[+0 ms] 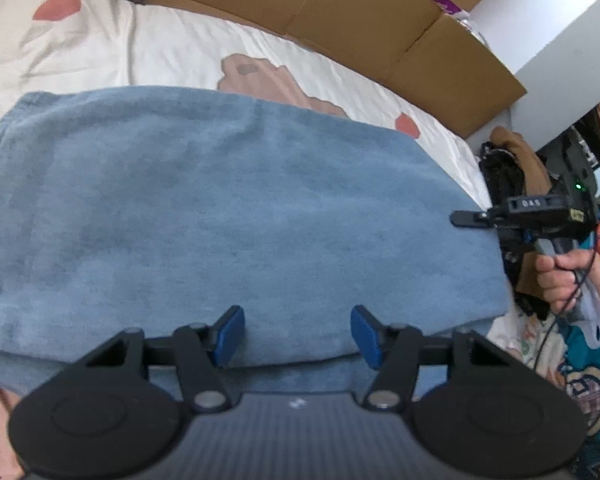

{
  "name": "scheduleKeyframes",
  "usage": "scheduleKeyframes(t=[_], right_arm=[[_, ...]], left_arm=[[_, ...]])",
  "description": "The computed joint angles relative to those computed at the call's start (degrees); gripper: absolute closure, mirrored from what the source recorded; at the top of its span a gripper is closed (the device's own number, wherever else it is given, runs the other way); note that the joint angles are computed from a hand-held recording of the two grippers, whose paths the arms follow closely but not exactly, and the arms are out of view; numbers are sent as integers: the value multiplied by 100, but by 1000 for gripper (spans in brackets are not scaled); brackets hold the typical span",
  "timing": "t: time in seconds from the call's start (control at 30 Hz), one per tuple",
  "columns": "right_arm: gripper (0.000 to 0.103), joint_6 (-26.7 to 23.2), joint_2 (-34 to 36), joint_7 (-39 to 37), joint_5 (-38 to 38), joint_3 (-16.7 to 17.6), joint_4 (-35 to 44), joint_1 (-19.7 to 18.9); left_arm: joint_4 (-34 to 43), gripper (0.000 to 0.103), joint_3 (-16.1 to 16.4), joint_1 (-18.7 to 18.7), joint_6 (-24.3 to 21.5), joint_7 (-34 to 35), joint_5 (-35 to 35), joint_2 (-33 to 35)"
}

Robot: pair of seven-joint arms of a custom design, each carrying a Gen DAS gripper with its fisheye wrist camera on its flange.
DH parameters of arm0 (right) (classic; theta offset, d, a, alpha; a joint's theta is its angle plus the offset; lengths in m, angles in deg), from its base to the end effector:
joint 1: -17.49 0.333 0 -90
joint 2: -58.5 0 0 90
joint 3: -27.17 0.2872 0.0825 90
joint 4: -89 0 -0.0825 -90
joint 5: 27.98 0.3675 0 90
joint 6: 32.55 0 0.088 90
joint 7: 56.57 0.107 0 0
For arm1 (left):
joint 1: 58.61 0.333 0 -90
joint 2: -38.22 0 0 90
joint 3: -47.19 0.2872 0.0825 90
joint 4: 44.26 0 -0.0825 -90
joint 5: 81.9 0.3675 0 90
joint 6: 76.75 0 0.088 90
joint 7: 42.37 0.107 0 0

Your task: Fold clothes

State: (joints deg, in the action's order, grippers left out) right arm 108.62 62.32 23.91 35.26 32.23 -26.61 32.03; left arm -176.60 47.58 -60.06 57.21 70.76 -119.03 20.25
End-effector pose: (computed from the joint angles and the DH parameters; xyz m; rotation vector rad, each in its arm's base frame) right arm 0.5499 0.1937 0.4380 -1.3985 1.8272 0.5253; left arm 0.4785 -0.0183 0.4868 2.0470 -2.1388 0.9630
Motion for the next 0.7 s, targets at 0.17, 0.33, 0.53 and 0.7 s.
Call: scheduleKeyframes(t=[0.17, 0.33, 0.53, 0.7], right_arm=[[71, -180, -175, -45, -88, -68, -282, -63], [70, -331, -575, -243, 311, -160, -842, -44], [66, -299, -1042, -330, 868, -255, -1572, 137], [66, -185, -1313, -493, 1451, -324, -1957, 277]], left_arm=[[67, 42, -40, -13, 40, -24, 38, 64], [342, 42, -113, -48, -78, 108, 200, 317], [704, 42, -212, -38, -215, 214, 419, 563], [965, 42, -248, 28, -677, 314, 628, 721]])
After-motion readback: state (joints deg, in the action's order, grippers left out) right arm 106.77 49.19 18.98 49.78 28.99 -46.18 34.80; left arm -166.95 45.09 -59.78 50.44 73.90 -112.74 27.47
